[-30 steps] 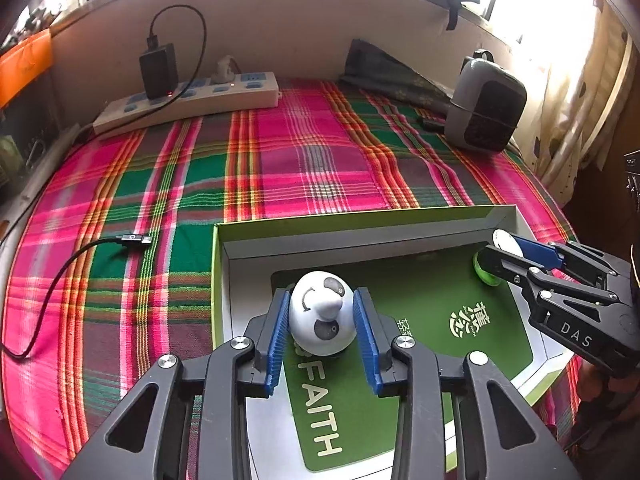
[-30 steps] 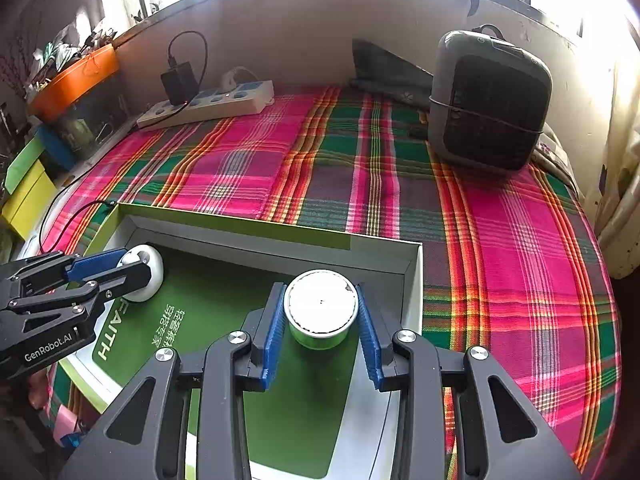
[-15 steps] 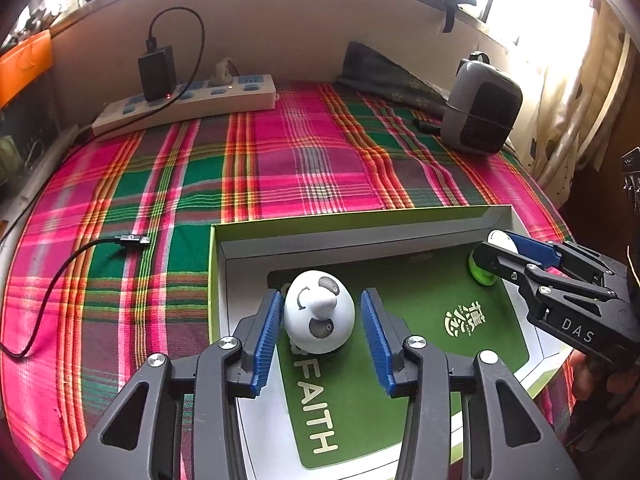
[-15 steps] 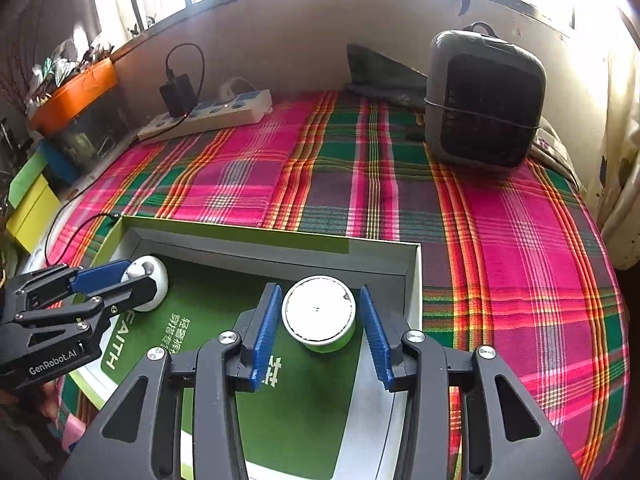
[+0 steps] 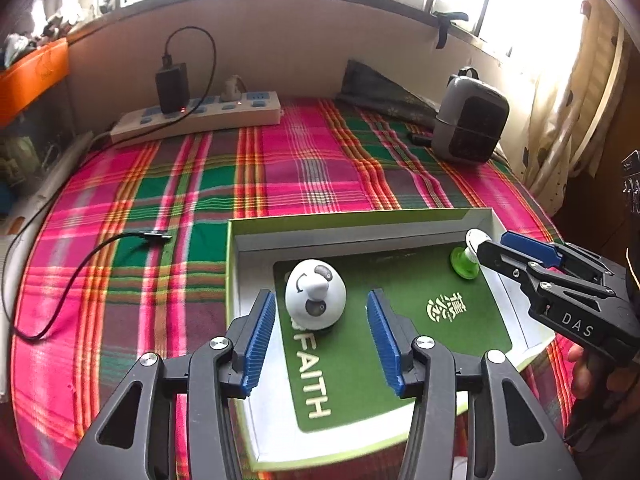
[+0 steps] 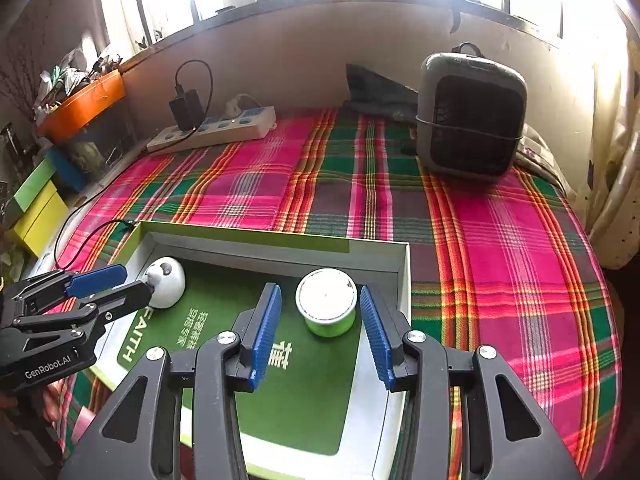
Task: Organize rigid objects
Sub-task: 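Lower the tape roll into the tray and open the right gripper while the left releases the panda ball, then withdraw both open grippers from the tray back toward the remaining items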
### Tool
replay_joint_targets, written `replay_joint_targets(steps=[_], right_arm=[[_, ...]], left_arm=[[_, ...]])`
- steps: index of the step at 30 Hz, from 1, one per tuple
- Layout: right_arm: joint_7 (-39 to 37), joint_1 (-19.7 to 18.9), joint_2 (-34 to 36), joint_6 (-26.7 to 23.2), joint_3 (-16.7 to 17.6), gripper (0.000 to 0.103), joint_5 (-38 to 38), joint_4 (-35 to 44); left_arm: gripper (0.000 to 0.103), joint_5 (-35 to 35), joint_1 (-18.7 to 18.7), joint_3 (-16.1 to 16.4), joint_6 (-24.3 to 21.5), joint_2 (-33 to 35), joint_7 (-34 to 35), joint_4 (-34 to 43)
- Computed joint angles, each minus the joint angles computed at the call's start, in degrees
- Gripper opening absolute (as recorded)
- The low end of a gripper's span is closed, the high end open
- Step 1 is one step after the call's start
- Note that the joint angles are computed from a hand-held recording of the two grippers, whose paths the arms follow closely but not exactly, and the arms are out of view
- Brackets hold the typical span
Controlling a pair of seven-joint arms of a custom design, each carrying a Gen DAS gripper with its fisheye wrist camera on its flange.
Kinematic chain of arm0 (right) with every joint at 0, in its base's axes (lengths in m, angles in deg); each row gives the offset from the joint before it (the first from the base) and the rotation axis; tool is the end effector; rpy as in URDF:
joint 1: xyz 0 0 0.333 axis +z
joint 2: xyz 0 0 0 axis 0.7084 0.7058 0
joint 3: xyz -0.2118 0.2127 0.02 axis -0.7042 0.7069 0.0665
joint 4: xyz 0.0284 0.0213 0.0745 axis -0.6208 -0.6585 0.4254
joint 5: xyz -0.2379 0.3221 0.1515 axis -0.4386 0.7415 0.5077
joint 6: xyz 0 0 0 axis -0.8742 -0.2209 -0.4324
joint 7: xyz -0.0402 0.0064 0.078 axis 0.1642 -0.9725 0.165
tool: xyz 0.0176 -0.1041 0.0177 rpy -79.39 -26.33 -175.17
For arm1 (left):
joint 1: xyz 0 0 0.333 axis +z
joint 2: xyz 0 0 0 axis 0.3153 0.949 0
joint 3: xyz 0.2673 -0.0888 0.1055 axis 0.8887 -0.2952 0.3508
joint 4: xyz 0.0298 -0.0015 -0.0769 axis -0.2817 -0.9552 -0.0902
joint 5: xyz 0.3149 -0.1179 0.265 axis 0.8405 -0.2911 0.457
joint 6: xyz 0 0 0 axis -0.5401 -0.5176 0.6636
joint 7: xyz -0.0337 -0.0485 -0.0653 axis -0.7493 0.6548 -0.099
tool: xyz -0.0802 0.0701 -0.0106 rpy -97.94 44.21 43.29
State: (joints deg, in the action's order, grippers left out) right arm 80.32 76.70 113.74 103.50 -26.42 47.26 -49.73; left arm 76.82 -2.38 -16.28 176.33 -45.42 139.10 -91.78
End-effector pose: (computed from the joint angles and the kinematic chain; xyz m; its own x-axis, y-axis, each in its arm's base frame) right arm 0.6643 0.3985 0.4930 0.2342 -0.9666 -0.1040 -0.7398 -0.1078 -0.6641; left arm 0.6533 -0.3790 0.4861 -0.1394 -0.9827 0.1218 -0.7753 0.0318 -0.6308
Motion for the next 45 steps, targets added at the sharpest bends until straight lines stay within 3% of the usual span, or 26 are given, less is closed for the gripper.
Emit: replay_joint_targets(steps=[8, 18, 27, 32, 45], right_arm=[[3.48, 1.13, -5.09, 2.52, -0.51, 0.043, -3.16, -6.29], [11.05, 1.44, -12.38, 5.07, 0.51, 0.043, -9.67, -15.94], [17.32, -0.61, -19.10, 7.55, 3.30, 0.043, -13.80, -24.97], [23.34, -1.60, -22.69, 7.59, 4.88, 0.043, -19.86, -29.66], [29.52, -5.73, -30.19, 9.48, 10.26, 0.043, -21.96, -40.15]], left_arm=[[0.048, 4.15, -0.79, 0.64, 2.33, -6.42, -5.09, -7.56], [0.048, 7.09, 0.56, -0.99, 5.25, -14.39, -10.66, -17.52], [0.048, 9.48, 1.82, -2.45, 6.90, -20.73, -15.91, -25.41], [0.048, 11.16, 2.69, -3.37, 8.12, -24.71, -19.03, -30.35], [0.048, 13.31, 5.34, -5.42, 10.59, -31.08, -26.38, -39.28]])
